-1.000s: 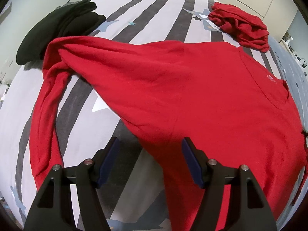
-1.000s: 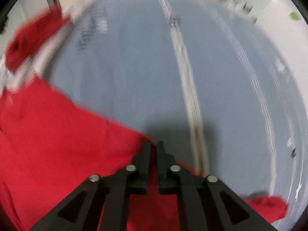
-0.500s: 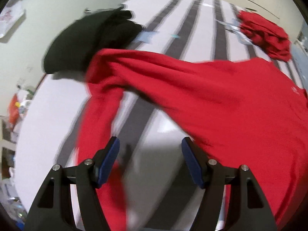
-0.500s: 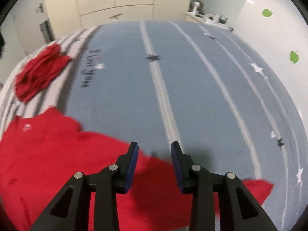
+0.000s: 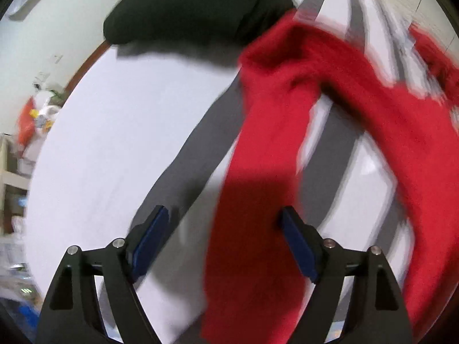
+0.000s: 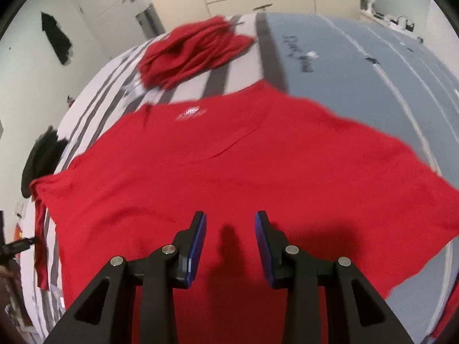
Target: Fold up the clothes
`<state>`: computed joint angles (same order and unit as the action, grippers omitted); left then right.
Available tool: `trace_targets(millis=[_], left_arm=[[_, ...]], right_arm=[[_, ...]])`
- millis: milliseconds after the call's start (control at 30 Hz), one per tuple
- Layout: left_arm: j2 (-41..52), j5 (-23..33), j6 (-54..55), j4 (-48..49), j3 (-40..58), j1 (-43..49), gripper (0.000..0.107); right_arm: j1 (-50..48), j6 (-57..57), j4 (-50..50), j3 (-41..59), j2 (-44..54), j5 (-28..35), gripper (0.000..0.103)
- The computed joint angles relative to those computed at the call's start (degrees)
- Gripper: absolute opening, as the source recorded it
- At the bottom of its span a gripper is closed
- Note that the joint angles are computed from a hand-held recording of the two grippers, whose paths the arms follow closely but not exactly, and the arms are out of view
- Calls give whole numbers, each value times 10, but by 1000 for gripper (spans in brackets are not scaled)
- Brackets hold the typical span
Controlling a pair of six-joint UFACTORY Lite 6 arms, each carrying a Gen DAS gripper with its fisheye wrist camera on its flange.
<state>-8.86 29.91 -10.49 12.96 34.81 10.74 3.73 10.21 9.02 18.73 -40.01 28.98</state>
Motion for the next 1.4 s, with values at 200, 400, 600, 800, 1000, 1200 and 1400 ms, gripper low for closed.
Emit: trace_targets(millis=[200, 400, 600, 800, 1000, 1200, 1400], left_arm=[[-22, -52, 244, -142, -3, 67, 4], [-1, -79, 79, 124, 176, 100, 4], [101, -40, -81, 371, 256, 123, 51], [93, -28, 142, 94, 210, 235, 62], [145, 9, 370, -252, 208, 341, 62], [203, -94, 543, -420, 200, 335, 68], [306, -134, 587, -459, 263, 312, 68]], right_arm=[[164, 262, -153, 4, 72, -44, 32], [203, 376, -235, 14, 162, -75, 32], [255, 541, -363, 25, 199, -63, 32], [263, 563, -367, 24, 189, -48, 32], [261, 546, -350, 24, 162, -33, 32], [272, 585, -366, 14, 89, 5, 32], [281, 640, -407, 2, 69, 33, 32]])
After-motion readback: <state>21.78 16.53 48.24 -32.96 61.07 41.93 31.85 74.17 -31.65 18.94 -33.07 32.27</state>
